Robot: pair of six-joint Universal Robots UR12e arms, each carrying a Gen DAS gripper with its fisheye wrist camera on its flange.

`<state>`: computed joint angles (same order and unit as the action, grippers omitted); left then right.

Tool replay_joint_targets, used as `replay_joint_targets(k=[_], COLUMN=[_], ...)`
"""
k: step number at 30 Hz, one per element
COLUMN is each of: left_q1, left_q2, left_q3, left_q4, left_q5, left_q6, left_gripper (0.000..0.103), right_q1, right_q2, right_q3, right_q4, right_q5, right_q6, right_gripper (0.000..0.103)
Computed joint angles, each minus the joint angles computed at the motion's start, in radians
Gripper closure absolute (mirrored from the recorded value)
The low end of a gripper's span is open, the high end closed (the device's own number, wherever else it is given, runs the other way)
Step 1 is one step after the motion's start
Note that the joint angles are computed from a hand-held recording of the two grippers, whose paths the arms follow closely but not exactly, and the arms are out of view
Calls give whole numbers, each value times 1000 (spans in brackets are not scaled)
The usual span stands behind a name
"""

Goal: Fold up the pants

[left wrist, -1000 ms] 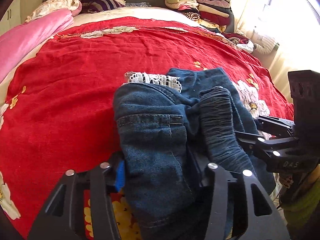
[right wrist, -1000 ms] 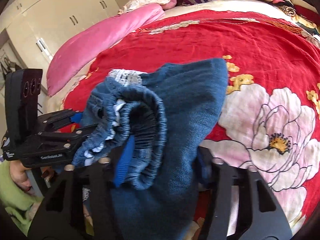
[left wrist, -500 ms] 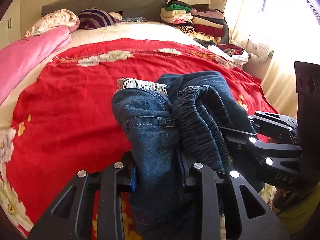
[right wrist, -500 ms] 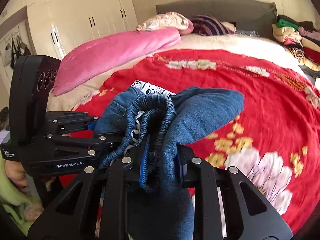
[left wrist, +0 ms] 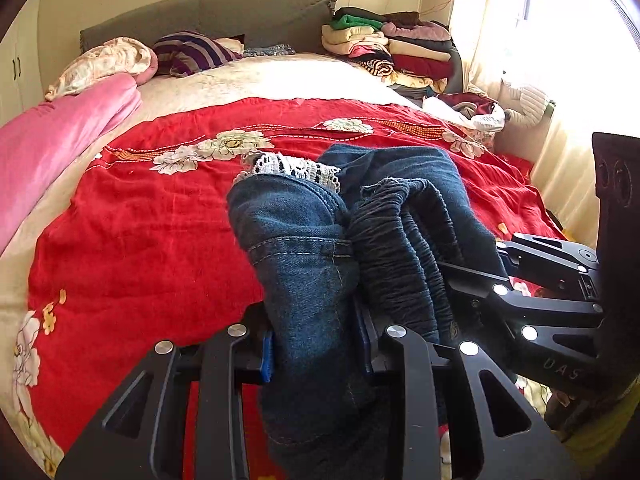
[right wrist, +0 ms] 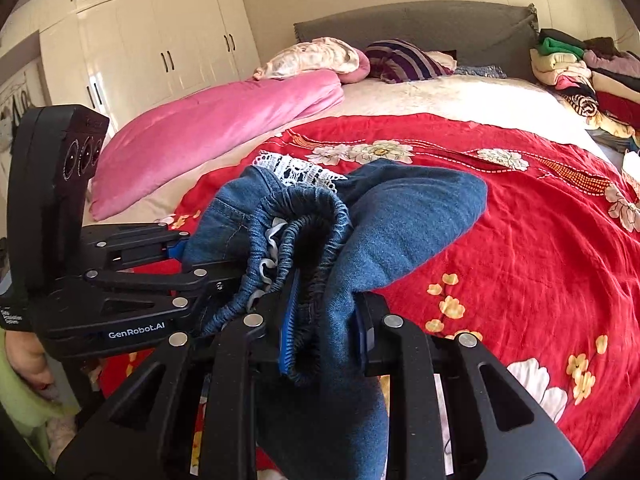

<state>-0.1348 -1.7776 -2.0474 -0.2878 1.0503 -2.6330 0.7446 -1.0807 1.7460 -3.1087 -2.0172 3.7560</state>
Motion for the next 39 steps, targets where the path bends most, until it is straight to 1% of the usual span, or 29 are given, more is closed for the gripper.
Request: replay_joint_targets(k=[8, 11, 16, 20, 21, 23, 24, 27, 31, 36, 37, 38, 39], left_q1=[-8, -9, -10, -10, -10, -10, -11, -10, -9, -5, -3, -2, -1], left_q2=[-31, -44, -60, -68, -69, -72, -73, -76, -77, -80, -80, -81, -83], left_q3=[15, 20, 24, 22, 21, 20, 20, 19, 20, 20, 19, 19, 20], left_q4=[3, 3, -2, 5, 8, 9, 10, 12, 8, 5, 3, 2, -1], left_q5=[7, 11, 26, 30, 31, 34, 35, 34, 31, 17, 12, 10, 11], left_q6=[-14, -19, -26, -31, -31, -30, -30, -31, -31, -29, -30, -31, -36], left_gripper=[75, 75, 73, 70, 70, 69, 69, 69, 69, 69, 68, 62, 54], right_q1=[-19, -22, -26, -31, -31, -31, -30, -30, -31, -38, -38, -39, -39], right_q2=[5, 7, 1, -4, -4, -3, -3, 0, 0, 5, 6, 6, 7], right_q3=[7, 10, 22, 32, 31, 28, 24, 19, 21, 23, 21, 21, 20], right_q4=[14, 31, 86, 120, 134, 150, 169, 188, 179, 151, 153, 153, 152], right_q5=[28, 28, 19, 14, 8, 2, -3, -10, -3, 40, 43, 43, 43], right_q6=[39, 60, 126, 169, 174, 171, 175, 175, 179, 173, 172, 172, 171], right_gripper=[86, 82, 77, 68, 66, 64, 61, 60, 60, 60, 60, 60, 63])
